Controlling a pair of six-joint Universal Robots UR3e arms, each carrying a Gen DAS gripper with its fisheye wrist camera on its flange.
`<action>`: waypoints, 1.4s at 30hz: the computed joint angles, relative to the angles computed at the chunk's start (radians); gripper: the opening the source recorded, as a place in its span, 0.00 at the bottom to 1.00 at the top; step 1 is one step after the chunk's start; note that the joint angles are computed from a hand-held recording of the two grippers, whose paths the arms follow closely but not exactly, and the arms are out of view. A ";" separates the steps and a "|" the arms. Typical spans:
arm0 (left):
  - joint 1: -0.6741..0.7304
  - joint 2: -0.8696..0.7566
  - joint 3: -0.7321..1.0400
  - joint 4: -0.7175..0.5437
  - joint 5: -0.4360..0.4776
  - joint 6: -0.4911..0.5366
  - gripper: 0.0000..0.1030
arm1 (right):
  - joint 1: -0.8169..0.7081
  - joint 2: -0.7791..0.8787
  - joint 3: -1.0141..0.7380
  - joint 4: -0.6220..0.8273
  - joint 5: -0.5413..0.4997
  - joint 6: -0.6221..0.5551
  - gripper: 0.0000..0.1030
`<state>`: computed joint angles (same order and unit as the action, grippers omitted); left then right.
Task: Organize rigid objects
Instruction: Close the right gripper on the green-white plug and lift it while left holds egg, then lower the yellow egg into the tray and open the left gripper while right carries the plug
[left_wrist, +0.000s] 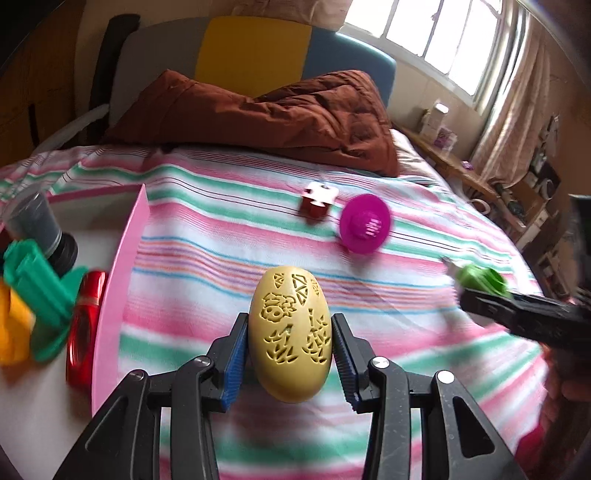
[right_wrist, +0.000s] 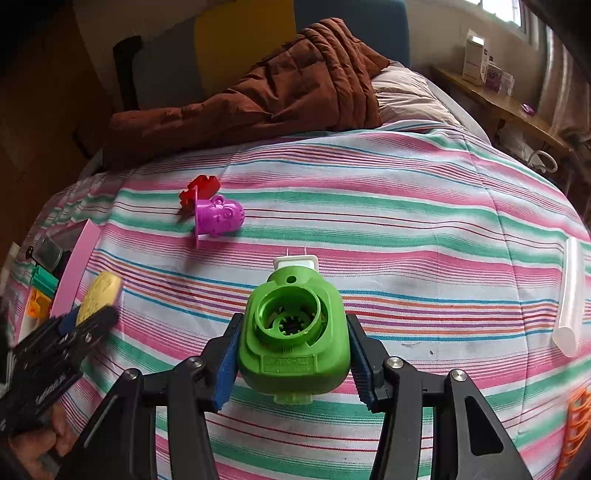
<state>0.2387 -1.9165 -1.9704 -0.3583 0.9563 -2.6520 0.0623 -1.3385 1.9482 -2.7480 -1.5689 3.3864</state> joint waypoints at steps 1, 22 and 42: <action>0.016 0.038 -0.040 -0.016 -0.023 0.034 0.42 | -0.001 0.000 0.000 0.002 0.001 0.000 0.51; 0.543 0.571 -0.222 -0.811 -0.248 0.674 0.42 | 0.016 -0.010 0.012 -0.001 -0.061 -0.008 0.51; 0.581 0.141 0.011 -0.389 -0.020 0.421 0.42 | -0.008 -0.027 0.038 -0.017 -0.098 0.026 0.51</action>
